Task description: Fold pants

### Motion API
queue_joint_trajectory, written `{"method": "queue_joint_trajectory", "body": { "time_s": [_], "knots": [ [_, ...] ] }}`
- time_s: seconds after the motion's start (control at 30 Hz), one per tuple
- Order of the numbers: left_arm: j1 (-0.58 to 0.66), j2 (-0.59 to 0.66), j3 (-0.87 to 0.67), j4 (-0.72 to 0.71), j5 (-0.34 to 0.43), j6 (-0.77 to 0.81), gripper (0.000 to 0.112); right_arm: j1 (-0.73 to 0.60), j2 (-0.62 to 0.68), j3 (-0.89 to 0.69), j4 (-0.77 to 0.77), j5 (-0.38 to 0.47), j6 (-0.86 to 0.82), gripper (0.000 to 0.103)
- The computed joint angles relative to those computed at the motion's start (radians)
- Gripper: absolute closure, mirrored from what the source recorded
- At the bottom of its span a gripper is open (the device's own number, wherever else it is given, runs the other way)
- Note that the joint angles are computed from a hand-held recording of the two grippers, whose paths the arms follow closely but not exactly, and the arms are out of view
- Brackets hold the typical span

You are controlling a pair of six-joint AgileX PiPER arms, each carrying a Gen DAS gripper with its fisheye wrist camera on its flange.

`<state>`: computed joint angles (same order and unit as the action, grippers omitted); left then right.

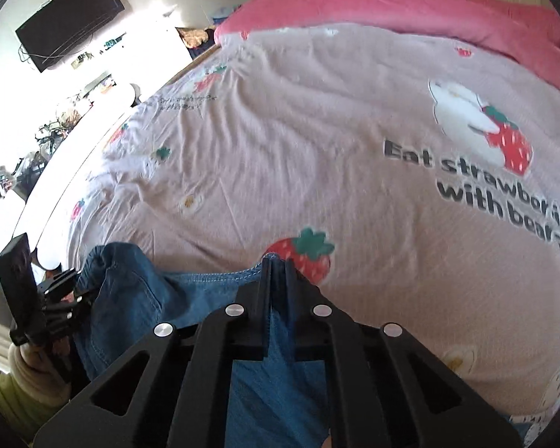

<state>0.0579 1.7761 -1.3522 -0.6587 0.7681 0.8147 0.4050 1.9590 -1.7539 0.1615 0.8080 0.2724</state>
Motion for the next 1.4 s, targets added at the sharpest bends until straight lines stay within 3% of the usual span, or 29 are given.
{"method": "queue_joint_trajectory", "body": {
  "time_s": [0.1,0.2,0.3,0.4,0.47,0.6,0.67,0.83,0.93,1.1,1.3,1.4],
  "knots": [
    [0.011,-0.002,0.010,-0.014,-0.001,0.017,0.075,0.003,0.074,-0.038,-0.025,0.022,0.008,0.097],
    [0.011,-0.008,0.019,-0.017,-0.009,0.031,0.075,-0.012,0.082,0.010,0.027,-0.036,-0.013,0.096],
    [0.013,-0.014,0.030,-0.019,-0.018,0.043,0.075,-0.034,-0.011,0.131,0.055,-0.136,-0.019,0.087],
    [0.019,-0.030,0.049,-0.030,-0.027,0.068,0.074,-0.080,-0.150,0.276,0.130,-0.212,-0.049,0.071],
    [0.026,-0.041,0.055,-0.031,-0.027,0.068,0.073,-0.097,-0.233,0.351,0.143,-0.240,-0.060,0.051],
    [0.044,-0.080,0.086,-0.027,-0.036,0.066,0.064,-0.105,-0.438,0.520,0.038,-0.265,0.017,0.043],
    [0.059,-0.106,0.096,-0.024,-0.026,0.059,0.063,-0.096,-0.549,0.610,-0.072,-0.257,0.117,0.031],
    [0.072,-0.192,0.117,0.020,-0.060,0.039,0.058,-0.066,-0.804,0.799,-0.382,-0.165,0.412,0.023],
    [0.059,-0.236,0.114,0.037,-0.077,0.017,0.055,-0.084,-0.928,0.880,-0.459,-0.092,0.481,0.021],
    [-0.015,-0.263,0.056,0.021,-0.042,-0.009,0.047,-0.136,-1.037,0.960,-0.448,-0.044,0.475,0.019],
    [-0.194,-0.229,-0.003,0.052,-0.031,-0.075,0.040,-0.205,-1.088,1.000,-0.365,-0.078,0.396,0.015],
    [-0.303,-0.155,-0.069,0.064,-0.021,-0.106,0.040,-0.253,-1.067,0.998,-0.307,-0.102,0.315,0.014]
  ]
}}
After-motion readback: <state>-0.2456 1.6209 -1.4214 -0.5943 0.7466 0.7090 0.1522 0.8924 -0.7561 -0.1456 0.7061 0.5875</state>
